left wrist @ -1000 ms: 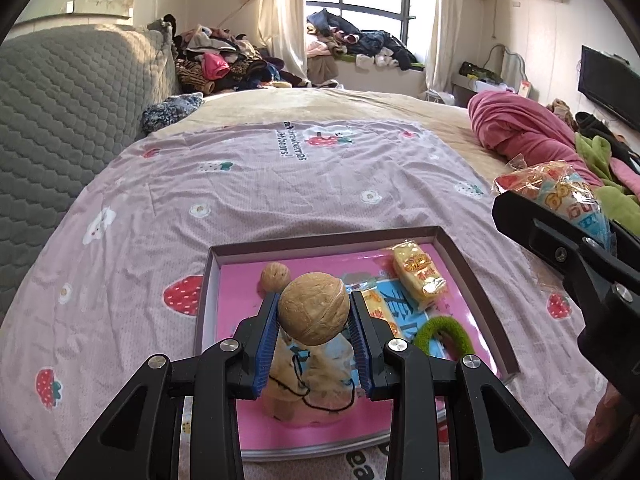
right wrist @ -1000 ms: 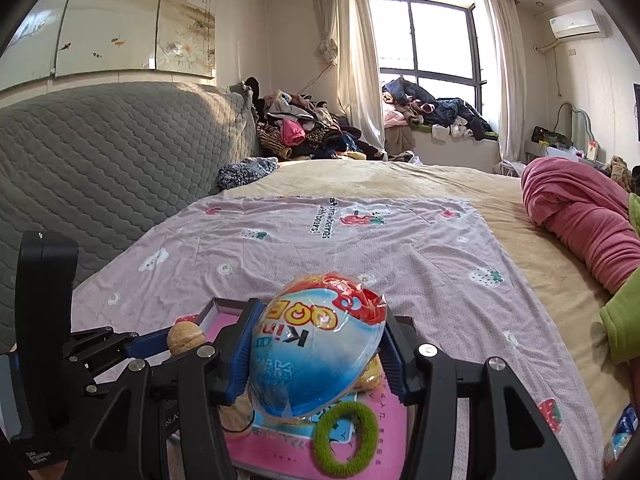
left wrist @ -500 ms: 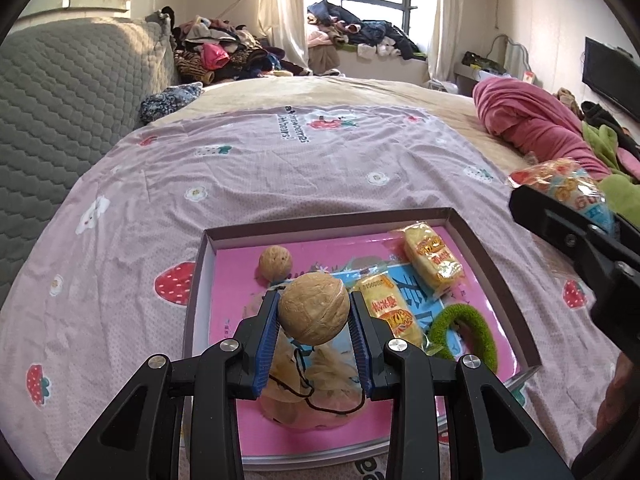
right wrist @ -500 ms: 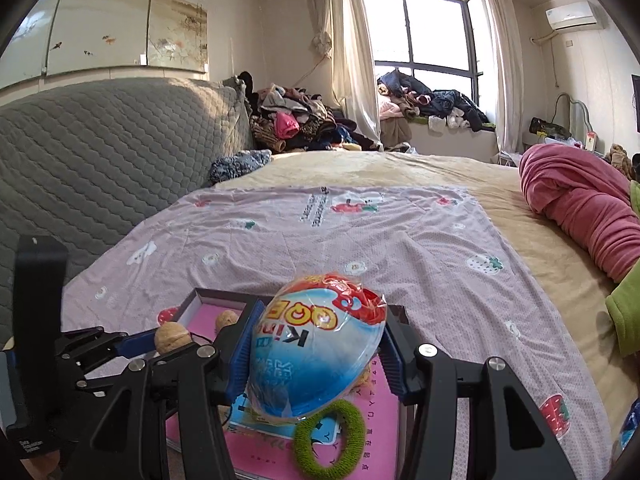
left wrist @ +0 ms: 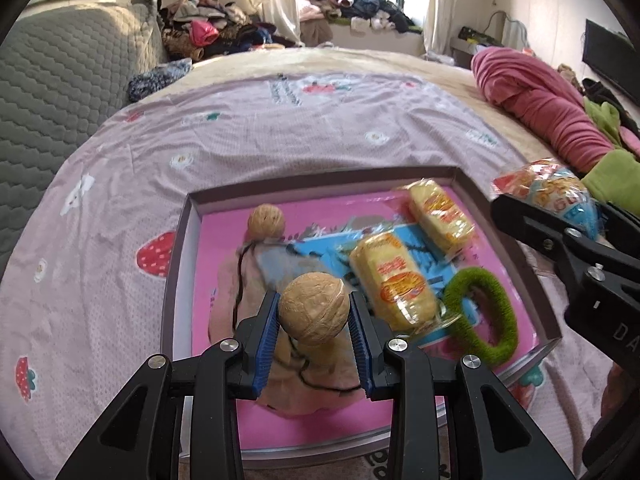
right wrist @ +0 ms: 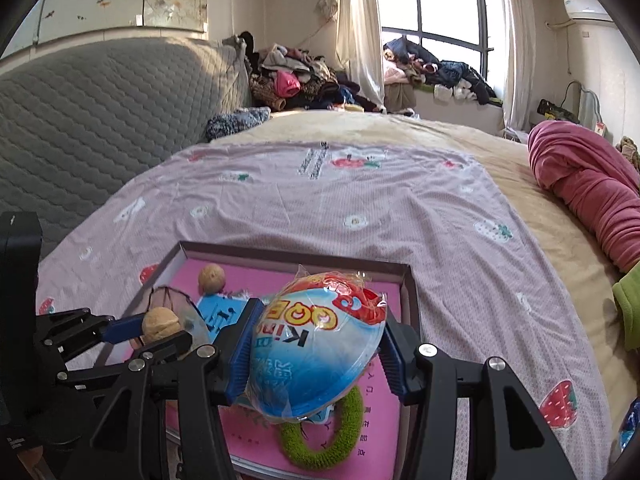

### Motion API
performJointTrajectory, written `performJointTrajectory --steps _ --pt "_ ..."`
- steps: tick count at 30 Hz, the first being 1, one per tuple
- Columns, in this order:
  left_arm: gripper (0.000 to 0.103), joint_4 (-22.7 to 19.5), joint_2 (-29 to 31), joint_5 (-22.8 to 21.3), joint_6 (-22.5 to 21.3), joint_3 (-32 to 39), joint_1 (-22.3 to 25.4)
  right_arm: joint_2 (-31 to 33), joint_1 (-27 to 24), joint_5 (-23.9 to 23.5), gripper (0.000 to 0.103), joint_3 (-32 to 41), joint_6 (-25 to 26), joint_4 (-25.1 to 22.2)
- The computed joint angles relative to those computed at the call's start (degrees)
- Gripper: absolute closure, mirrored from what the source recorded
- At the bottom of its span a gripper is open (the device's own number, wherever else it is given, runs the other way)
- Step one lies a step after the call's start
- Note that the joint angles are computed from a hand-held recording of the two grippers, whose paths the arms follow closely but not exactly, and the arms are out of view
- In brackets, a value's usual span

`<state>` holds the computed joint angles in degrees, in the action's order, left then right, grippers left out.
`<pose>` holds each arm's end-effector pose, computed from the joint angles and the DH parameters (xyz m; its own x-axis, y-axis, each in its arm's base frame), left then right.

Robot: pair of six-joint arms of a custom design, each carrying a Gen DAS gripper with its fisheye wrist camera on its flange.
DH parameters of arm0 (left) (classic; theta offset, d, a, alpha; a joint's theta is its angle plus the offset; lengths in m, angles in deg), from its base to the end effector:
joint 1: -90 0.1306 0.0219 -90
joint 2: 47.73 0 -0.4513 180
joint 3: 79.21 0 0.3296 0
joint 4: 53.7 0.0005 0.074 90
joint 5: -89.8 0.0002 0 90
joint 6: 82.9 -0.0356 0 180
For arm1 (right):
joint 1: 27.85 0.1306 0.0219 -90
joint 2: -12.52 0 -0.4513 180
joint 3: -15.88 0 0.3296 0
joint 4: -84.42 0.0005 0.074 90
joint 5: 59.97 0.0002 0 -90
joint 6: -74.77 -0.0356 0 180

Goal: Organize objects
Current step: 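Lift and carry the walnut and blue egg toy over the pink tray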

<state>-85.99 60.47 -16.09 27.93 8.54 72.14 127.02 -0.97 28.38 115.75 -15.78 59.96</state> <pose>0.5140 -0.1559 0.3579 -0.7568 -0.1155 -0.6433 -0.1411 0.9899 -0.0116 0.5464 0.2776 0.3888 -0.5669 -0.2766 -0.7759 -0.4664 0.8842 0.0256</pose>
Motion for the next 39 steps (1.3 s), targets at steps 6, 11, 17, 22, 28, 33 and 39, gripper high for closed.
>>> performJointTrajectory --steps 6,11,17,22,28,33,39 --pt "0.068 -1.16 1.29 1.53 -0.23 0.2 0.63 1.35 0.05 0.44 0.049 0.71 1.02 -3.04" --pt "0.068 -2.16 2.26 1.89 -0.22 0.57 0.88 2.15 0.25 1.15 0.049 0.62 1.84 -4.88" --pt "0.068 -2.43 3.21 2.59 -0.29 0.65 1.34 3.49 0.47 1.57 0.049 1.13 2.39 -7.36" --pt "0.068 -1.89 3.16 3.09 -0.54 0.39 1.62 4.6 0.47 2.22 0.049 1.82 2.94 -8.74" --pt "0.068 -1.69 3.16 2.63 -0.54 0.38 1.64 5.31 0.55 2.39 0.048 2.29 3.23 -9.63" --pt "0.067 -1.31 3.02 2.61 -0.64 0.21 1.63 5.39 0.45 2.25 0.048 2.63 3.29 -10.19" --pt "0.063 -1.59 2.74 1.82 -0.75 0.17 1.43 5.71 0.51 2.56 0.048 3.02 3.56 -10.85"
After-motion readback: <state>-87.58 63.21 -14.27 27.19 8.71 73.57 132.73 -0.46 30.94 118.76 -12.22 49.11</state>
